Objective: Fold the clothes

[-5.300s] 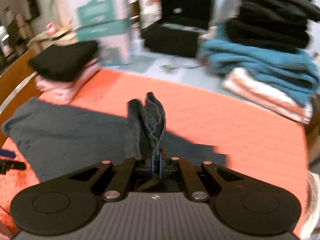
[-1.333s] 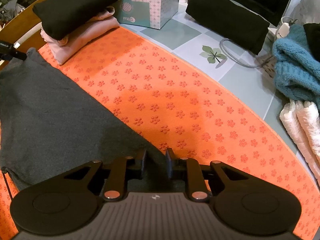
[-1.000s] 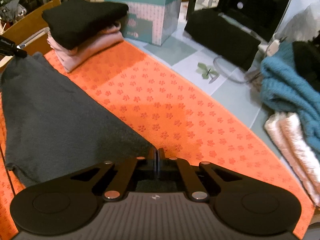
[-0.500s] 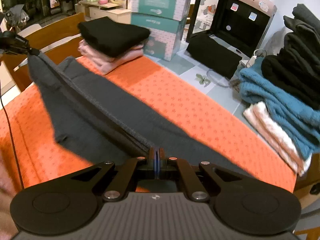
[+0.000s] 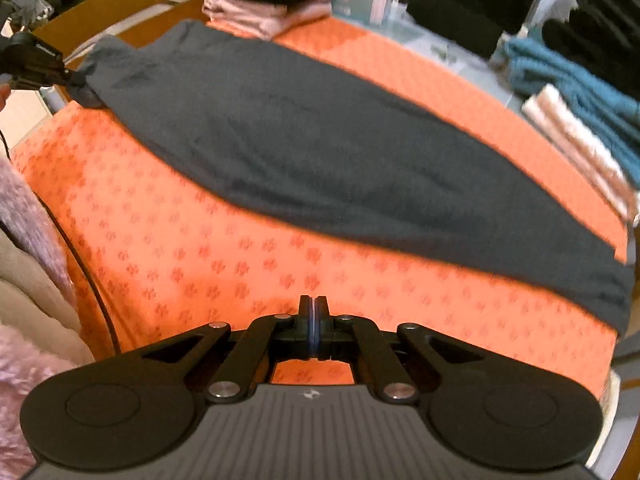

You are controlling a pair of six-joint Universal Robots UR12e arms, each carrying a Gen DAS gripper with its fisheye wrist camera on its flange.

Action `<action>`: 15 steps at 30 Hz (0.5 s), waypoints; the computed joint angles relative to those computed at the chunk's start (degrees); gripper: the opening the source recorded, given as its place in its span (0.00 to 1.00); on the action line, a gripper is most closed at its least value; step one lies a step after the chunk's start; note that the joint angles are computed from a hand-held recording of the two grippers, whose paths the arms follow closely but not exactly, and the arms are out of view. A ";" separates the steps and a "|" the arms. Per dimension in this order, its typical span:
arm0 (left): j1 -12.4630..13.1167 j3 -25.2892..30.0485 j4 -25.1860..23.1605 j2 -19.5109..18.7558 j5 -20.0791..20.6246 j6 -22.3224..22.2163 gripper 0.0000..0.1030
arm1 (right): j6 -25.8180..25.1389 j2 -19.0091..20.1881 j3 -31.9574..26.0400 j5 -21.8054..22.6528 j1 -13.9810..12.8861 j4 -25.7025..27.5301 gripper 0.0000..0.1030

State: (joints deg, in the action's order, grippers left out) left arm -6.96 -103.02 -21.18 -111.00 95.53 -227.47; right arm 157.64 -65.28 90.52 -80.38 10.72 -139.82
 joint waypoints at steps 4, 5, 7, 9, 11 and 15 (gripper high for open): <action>0.02 -1.39 0.83 0.80 -0.48 -3.41 0.11 | 2.50 -0.12 0.54 -0.51 -0.01 -0.01 0.01; 0.01 -1.80 1.48 0.99 -0.52 -4.63 0.11 | 3.43 -0.06 0.49 -0.66 -0.10 -0.21 0.01; 0.02 -2.46 2.58 1.36 -0.77 -6.91 0.18 | 5.59 0.10 0.39 -0.91 -0.41 -0.58 0.01; -0.10 -3.24 3.91 1.78 -0.50 -9.18 0.29 | 8.22 0.36 0.08 -1.21 -0.75 -0.51 0.01; -0.20 -4.04 5.39 2.11 -0.69 -11.12 0.41 | 9.90 0.53 0.05 -1.63 -1.01 -0.93 0.02; -0.48 -4.88 5.98 2.51 -1.45 -14.39 0.48 | 13.02 0.79 0.00 -2.29 -1.51 -1.64 0.02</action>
